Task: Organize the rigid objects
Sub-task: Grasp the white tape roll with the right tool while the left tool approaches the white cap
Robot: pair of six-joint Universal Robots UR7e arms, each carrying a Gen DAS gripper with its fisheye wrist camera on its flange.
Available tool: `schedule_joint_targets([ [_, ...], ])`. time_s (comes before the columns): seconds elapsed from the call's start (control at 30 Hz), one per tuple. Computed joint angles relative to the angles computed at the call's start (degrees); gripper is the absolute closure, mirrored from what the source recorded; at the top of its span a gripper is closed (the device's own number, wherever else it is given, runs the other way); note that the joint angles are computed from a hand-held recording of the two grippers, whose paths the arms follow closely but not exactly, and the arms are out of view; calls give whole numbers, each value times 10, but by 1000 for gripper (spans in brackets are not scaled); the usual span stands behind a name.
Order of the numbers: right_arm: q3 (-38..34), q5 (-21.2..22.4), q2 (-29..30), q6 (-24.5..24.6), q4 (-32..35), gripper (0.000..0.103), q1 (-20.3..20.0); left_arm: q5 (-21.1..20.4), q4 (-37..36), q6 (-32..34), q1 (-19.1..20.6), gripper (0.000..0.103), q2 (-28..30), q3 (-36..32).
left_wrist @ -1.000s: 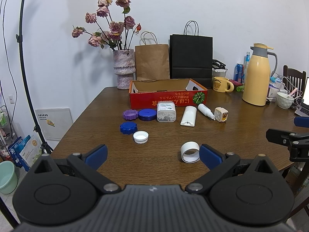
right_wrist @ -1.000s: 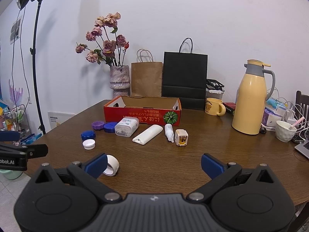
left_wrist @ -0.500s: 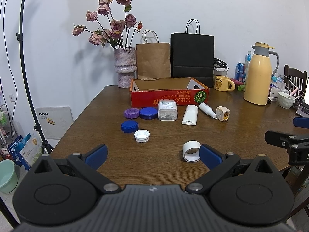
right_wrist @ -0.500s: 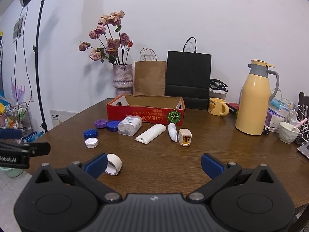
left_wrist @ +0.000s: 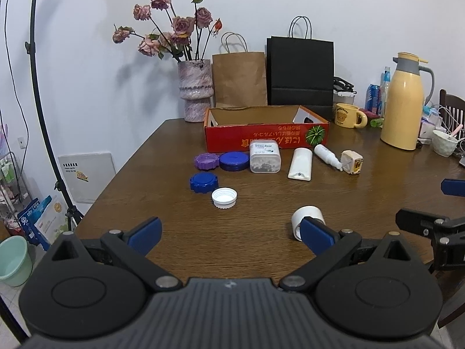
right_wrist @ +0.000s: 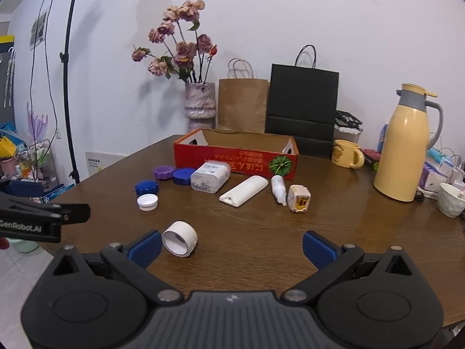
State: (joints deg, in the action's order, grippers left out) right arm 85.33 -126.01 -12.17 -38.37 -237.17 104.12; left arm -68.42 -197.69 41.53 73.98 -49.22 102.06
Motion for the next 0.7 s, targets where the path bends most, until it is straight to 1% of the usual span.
schedule_joint_targets([
  [0.4,-54,17,17,10,73,0,-13,5,21,2,17,0,38,-58],
  [0.7,-115,29,42,27,139,0,-24,8,54,3,32,0,63,-111],
])
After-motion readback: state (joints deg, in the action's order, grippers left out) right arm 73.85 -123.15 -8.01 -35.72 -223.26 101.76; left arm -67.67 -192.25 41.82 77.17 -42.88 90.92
